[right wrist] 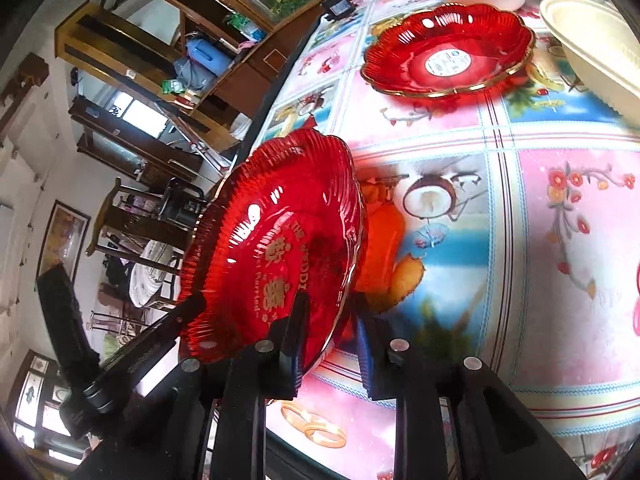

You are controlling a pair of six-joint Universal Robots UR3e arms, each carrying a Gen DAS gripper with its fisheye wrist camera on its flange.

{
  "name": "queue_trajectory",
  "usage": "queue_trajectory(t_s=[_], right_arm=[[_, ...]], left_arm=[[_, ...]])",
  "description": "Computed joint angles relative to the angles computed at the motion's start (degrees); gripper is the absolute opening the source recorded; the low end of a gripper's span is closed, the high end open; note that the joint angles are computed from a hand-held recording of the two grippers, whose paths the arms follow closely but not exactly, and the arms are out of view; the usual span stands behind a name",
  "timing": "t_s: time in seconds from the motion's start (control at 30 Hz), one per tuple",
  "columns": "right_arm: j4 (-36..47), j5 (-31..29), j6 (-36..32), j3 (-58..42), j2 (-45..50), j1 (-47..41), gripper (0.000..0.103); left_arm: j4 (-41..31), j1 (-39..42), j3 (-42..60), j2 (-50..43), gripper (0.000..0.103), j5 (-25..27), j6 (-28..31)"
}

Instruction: Organize plates and bowls

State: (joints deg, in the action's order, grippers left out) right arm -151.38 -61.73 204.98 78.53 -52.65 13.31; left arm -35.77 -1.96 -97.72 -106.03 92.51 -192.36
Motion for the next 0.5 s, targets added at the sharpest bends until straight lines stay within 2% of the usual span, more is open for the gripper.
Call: queue_trajectory(t_s=[0.03,0.1,0.13,0.2,0.3,0.33,0.4,0.5], right_arm=[[-0.82,0.48,-0.42,0.52,-0.43,-0.35,0.035],[-3.53,0.25,-0.94,2.87,-1.96,-0.91,0.045],[-4.63,-0.49,-1.64,4.32,-3.32,-1.52,0.048],[-7.29,0.24,-2.5,8.07,-5.8,-3.29,0.049],[-11.3,0.11,-2.74,14.29,-10.18,-7.07,0.049],[-12.12,0.0,-2.54,15.63,-11.19,-8.13,0.05],[-13.82,0.27,-1.66,17.98,-12.82,-10.51,0.05],[-17.37,1.9,1.48,21.69,-14.67,-14.37,0.05]], left_arm=[[0.07,0.28,-0.87,1.15,0.016,-0.06,-0.07],[1.09,0.94,-4.01,4.52,0.037,0.6,0.39],[2.21,1.09,-6.43,7.11,0.043,1.55,0.31],[6.6,1.42,-11.75,12.28,0.052,3.2,0.57],[10.1,0.84,-14.27,16.87,0.058,5.48,0.65],[10.67,0.98,-14.22,18.12,0.061,4.86,0.54],[11.53,1.46,-13.95,20.6,0.079,0.98,-0.77],[13.61,1.6,-12.93,22.14,0.083,-8.14,-3.39]])
